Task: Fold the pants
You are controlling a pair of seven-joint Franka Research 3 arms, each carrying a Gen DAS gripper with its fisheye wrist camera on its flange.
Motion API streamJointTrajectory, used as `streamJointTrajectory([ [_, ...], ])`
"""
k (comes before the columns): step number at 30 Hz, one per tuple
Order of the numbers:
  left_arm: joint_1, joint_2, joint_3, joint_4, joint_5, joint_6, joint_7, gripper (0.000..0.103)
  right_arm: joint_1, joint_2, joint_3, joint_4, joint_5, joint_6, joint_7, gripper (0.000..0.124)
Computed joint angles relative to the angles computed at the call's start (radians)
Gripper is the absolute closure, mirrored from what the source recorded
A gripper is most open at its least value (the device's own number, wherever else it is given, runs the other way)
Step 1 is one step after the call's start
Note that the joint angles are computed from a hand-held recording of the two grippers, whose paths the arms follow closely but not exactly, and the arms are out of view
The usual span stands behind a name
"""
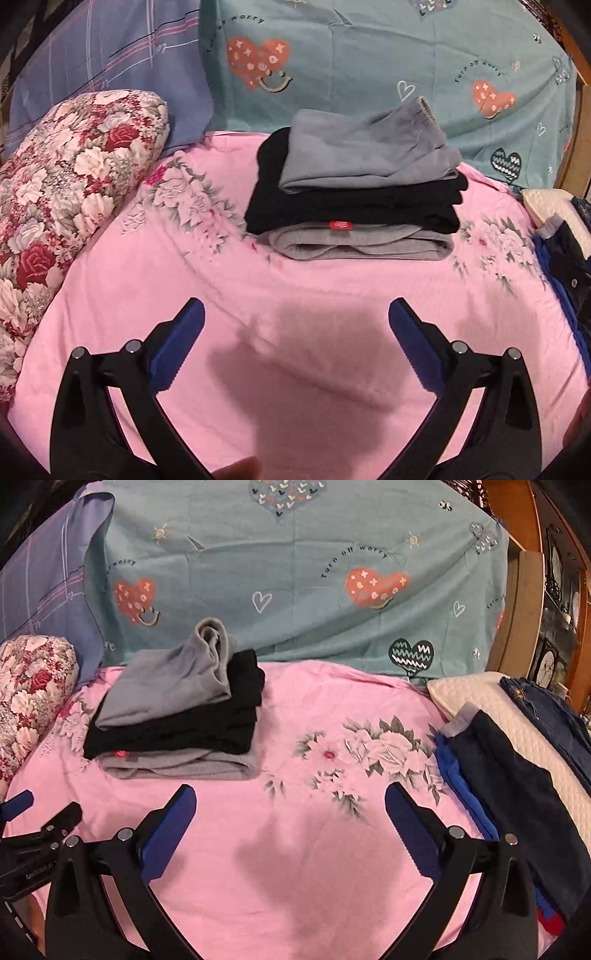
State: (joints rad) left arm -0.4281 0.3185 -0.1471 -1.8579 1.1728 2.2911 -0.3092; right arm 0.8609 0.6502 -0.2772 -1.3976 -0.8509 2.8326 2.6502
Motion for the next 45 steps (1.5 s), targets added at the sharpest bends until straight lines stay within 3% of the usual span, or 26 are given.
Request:
streamJointTrajectory([
  [5, 0.001, -0.018, 0.000, -0.023, 0.005, -0.006, -0.035, 0.002, -0.061, 0.021, 0.084, 0.015, 0.129, -0.017, -0.142, 0.022],
  [11, 0.003, -0.023, -0.007, -0.028, 0.017, -0.007, -0.049, 0.002, -0.035, 0.022, 0.059, 0.002, 0.194, 0.005, -0.198, 0.022],
  [18, 0.012, -0.032, -0.008, -0.044, 0.022, 0.009, -0.081, 0.002, -0.058, 0.040, 0.102, 0.023, 0.303, -0.014, -0.325, 0.022],
  [30, -0.002, -0.026, -0.013, -0.031, 0.039, -0.041, -0.088, 0.002, -0.024, 0.036, 0.058, 0.006, 0.361, 0.007, -0.351, 0.022],
  [45, 0.000, -0.024, -0.012, -0.034, 0.031, -0.027, -0.088, 0.002, -0.014, 0.025, 0.053, -0.015, 0.381, 0.022, -0.368, 0.022],
])
